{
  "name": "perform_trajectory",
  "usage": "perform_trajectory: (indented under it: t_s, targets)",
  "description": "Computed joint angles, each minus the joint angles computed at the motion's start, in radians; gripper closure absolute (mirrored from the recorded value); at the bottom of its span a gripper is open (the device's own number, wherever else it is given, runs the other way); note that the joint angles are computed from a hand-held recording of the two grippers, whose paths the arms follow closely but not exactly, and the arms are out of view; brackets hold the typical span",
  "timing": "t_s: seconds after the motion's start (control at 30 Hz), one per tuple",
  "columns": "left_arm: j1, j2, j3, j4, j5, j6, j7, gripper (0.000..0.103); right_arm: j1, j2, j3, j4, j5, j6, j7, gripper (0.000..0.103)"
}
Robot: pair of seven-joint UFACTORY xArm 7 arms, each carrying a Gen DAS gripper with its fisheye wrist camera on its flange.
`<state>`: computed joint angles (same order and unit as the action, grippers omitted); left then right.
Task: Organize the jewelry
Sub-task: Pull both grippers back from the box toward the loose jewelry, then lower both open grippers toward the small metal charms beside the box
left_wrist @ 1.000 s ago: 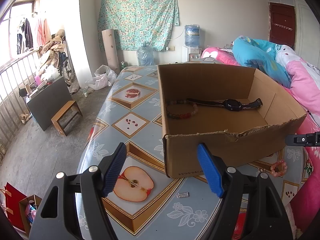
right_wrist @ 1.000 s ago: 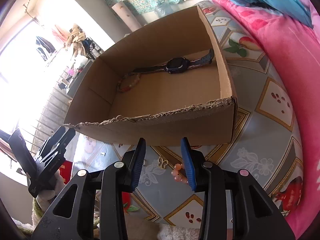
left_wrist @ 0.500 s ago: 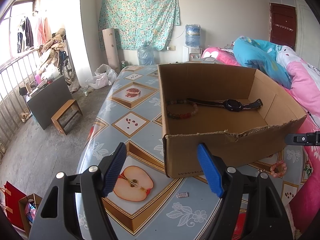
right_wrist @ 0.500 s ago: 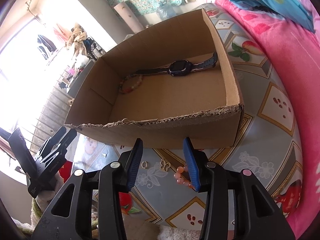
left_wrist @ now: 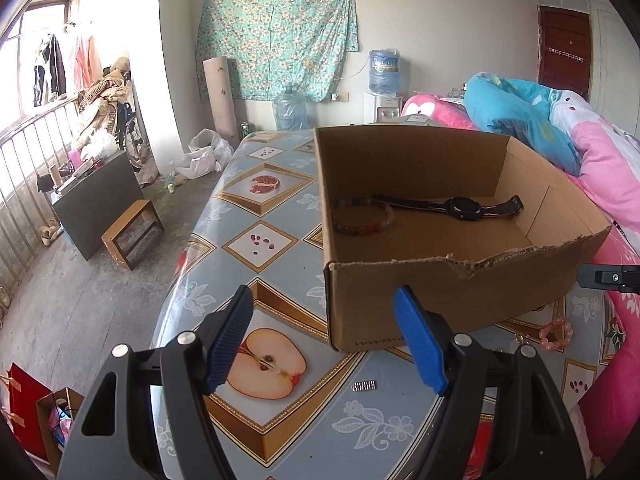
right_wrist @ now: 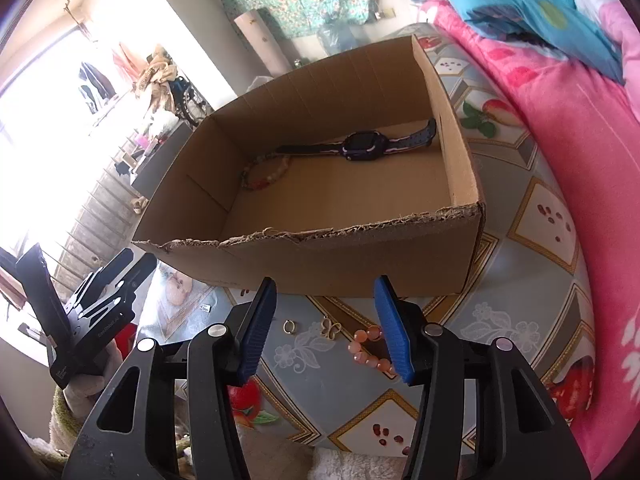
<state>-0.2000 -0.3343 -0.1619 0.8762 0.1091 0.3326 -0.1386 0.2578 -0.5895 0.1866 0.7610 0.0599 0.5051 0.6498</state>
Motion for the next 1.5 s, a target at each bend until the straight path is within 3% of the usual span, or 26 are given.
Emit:
perform_trajectory:
  t_s: [0.07,0.2,0.33,0.43,0.63,1.03,1.5]
  targets:
    - [-0.013,-0.018,0.015,-0.021,-0.020,-0.013,0.014,0.031,-0.017,-0.021,0.026,-0.013,-0.022,-0.009,0.023,0.051]
    - [-0.037,-0.066,0.044,-0.072,-0.066,-0.045,0.050,0.031,-0.088,-0.088,0.115,-0.040,-0.121,-0.026,0.102,0.037]
    - [-0.063,-0.118,0.077,-0.129,-0.116,-0.068,0.098,0.031,-0.180,-0.172,0.234,-0.056,-0.266,-0.024,0.177,0.011]
    - [-0.081,-0.149,0.097,-0.167,-0.152,-0.069,0.127,0.031,-0.216,-0.193,0.293,-0.037,-0.342,0.037,0.204,0.010]
    - [-0.119,-0.184,0.131,-0.224,-0.218,-0.067,0.184,0.032,-0.271,-0.305,0.362,-0.090,-0.428,-0.012,0.320,0.008]
    - [-0.130,-0.189,0.115,-0.259,-0.258,-0.025,0.227,0.032,-0.185,-0.268,0.424,-0.158,-0.398,-0.030,0.446,0.008]
    - [-0.096,-0.174,0.073,-0.245,-0.214,0.001,0.188,0.032,-0.141,-0.207,0.404,-0.173,-0.425,-0.102,0.499,0.008]
